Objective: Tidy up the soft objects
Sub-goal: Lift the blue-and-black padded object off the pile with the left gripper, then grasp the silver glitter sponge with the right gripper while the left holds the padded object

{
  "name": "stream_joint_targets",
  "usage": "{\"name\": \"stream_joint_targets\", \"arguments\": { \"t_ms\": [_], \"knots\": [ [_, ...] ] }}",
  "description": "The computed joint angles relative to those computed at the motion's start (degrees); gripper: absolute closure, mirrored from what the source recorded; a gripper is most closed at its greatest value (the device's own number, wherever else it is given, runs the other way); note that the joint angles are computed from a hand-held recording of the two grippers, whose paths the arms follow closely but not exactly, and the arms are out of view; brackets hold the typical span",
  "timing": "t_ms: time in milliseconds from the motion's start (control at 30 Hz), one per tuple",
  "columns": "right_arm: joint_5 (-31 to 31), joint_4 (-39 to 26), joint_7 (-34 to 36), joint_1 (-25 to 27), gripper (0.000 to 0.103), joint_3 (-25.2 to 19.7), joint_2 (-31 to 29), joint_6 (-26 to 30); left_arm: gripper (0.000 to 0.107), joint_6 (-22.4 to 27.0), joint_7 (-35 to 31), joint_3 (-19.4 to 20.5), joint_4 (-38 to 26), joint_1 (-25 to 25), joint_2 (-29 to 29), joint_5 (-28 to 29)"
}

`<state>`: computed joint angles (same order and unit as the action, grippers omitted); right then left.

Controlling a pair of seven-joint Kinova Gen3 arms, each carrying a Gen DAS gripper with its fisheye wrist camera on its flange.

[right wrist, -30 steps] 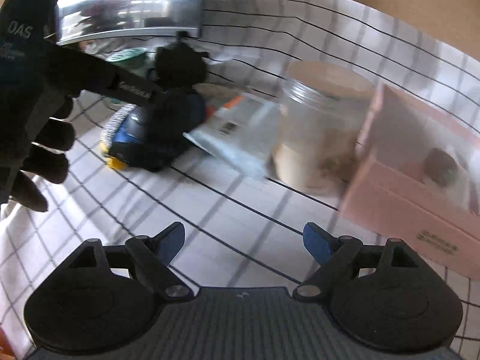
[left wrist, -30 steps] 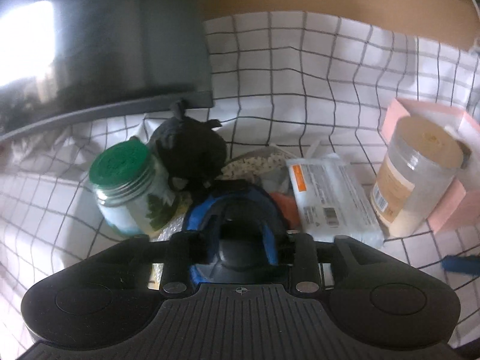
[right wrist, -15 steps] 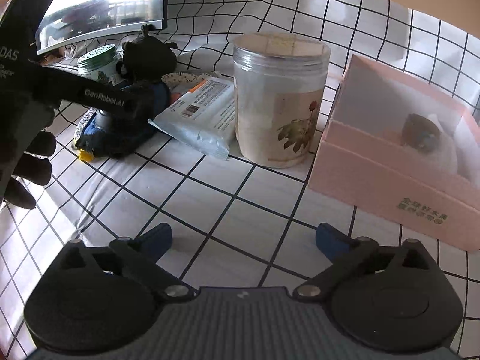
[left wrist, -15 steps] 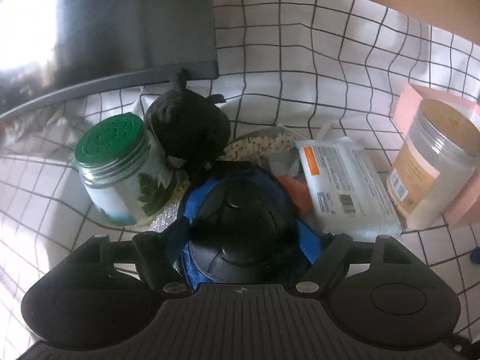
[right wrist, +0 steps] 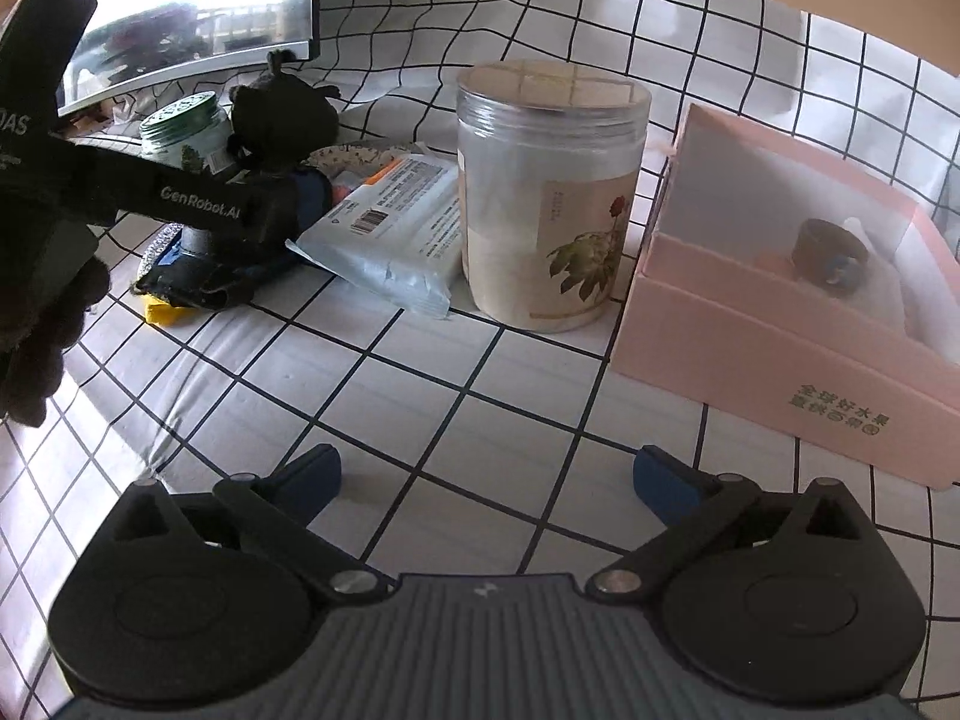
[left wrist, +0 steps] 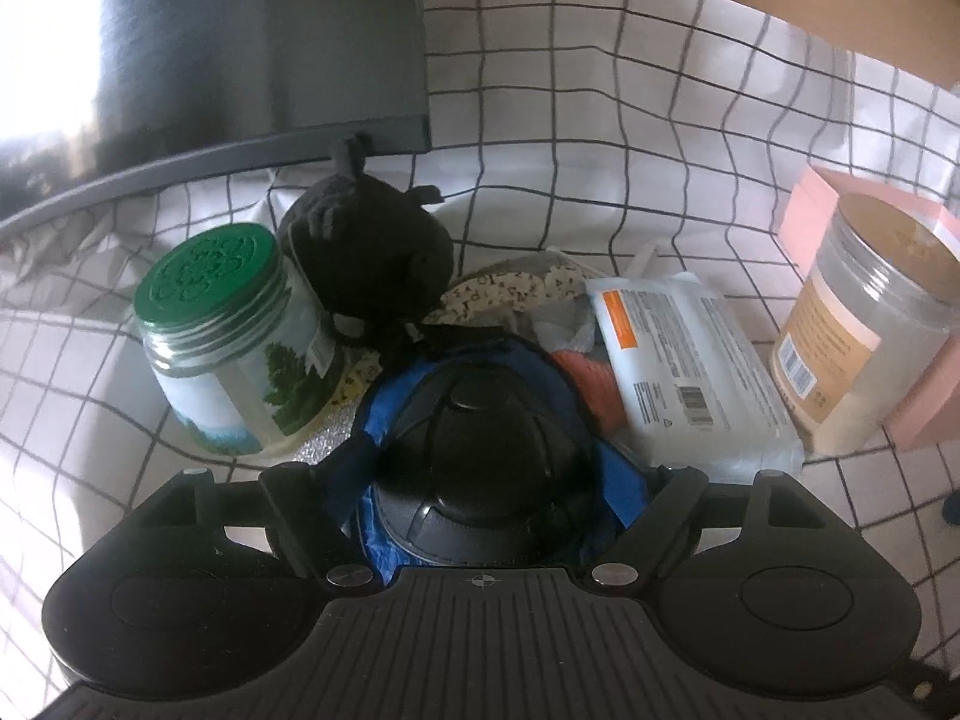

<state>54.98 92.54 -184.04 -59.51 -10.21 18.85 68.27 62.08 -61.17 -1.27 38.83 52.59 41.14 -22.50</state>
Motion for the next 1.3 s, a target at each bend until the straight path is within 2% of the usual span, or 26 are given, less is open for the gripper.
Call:
{"name": "stream_joint_targets", "arguments": {
  "t_ms": [133, 300, 400, 500, 600, 667, 767, 967, 1133, 1300],
  "knots": [
    [-0.6, 0.1, 1.2, 0.5, 0.0, -0.1, -0.3, -0.6, 0.026, -5.1, 1.5, 0.0, 6.3, -0.2, -3.1, -0.4],
    [-2.2, -2.3, 3.5, 0.2, 0.0, -0.1, 0.5, 1.7, 0.026, -10.9, 4.2, 1.0, 14.0, -1.7, -7.8, -0.1],
    [-0.6, -4.5, 4.6, -1.6, 0.0, 0.5, 1.9, 4.7, 0.026, -14.9, 6.9, 1.2, 19.4, -2.5, -11.6, -0.7],
    [2.3, -6.2, 5.4, -3.0, 0.0, 1.0, 2.6, 5.3, 0.026, -18.5, 11.0, 0.3, 24.6, -2.8, -15.7, -3.1],
    [5.1, -8.7, 8.1, -3.5, 0.0, 1.5, 3.4, 4.0, 0.026, -21.4, 14.7, 0.7, 29.5, -4.3, -19.6, -5.8],
    [6.1, -11.4, 11.7, -3.3, 0.0, 1.9, 4.7, 2.5, 0.026, -20.9, 17.9, -0.4, 31.2, -3.8, -21.3, -8.8],
    [5.9, -16.3, 17.3, -3.1, 0.0, 3.2, 7.6, 0.2, 0.026, -22.4, 19.9, 1.0, 34.9, -6.9, -24.5, -9.3],
    [0.6, -26.9, 26.9, -1.0, 0.0, 5.6, 13.6, -5.5, 0.026, -23.6, 21.7, 4.0, 40.2, -12.0, -28.9, -10.3],
    [-5.9, -36.5, 30.3, 0.0, 0.0, 8.1, 19.7, -4.3, 0.026, -25.0, 18.5, 7.3, 43.2, -17.2, -31.0, -7.2],
    [-12.3, -40.2, 31.7, 1.3, 0.0, 10.2, 21.9, -4.4, 0.026, -26.0, 15.2, 9.1, 45.0, -20.7, -31.9, -2.8]
  ]
}}
